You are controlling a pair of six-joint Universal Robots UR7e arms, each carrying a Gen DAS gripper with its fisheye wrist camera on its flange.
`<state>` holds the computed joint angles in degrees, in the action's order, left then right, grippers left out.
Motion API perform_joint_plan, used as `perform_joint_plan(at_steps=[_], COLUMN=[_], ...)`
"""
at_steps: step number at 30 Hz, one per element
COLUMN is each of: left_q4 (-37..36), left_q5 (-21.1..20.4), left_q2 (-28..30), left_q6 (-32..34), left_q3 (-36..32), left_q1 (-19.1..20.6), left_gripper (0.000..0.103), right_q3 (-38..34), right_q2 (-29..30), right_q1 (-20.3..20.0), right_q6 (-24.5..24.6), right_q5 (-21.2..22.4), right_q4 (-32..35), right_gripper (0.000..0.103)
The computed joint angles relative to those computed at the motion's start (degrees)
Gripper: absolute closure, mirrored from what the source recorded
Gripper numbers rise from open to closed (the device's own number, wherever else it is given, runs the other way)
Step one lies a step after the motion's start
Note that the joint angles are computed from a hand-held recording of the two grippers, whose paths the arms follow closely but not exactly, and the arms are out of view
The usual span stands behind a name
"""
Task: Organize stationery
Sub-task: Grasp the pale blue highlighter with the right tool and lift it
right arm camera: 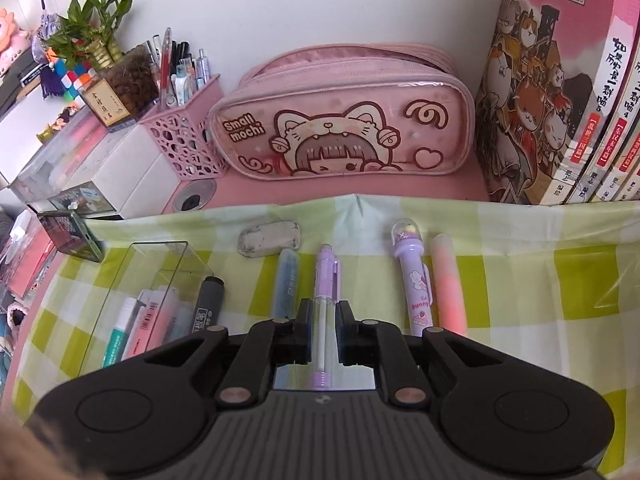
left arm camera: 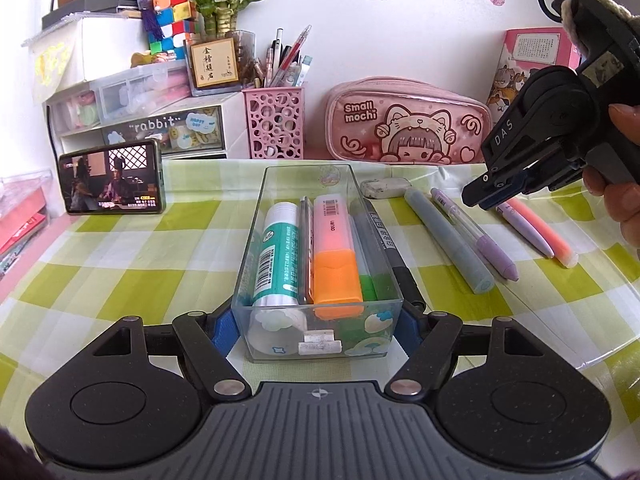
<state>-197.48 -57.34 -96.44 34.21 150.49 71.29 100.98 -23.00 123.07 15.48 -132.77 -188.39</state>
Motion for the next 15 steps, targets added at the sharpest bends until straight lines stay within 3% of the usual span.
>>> perform_joint_plan(at_steps=[6, 15], left_q4=[0.29, 0.41], left_q5=[-0.19, -0.29], left_q2=[-0.25, -0.35], left_q6=[-0.01, -0.04], left_q3=[-0.01, -0.02], left_q1=[0.1, 0.17], left_gripper=[0.03, 0.03], right_q3=[-3.4, -8.05], right_q2=[1.57, 3.97], right_q1=[1.22, 1.23], right_q6=[-3.03, -1.97], right_q5=[0.74, -0.65], right_q4=[3.59, 10.65], right_gripper=[0.088, 0.085])
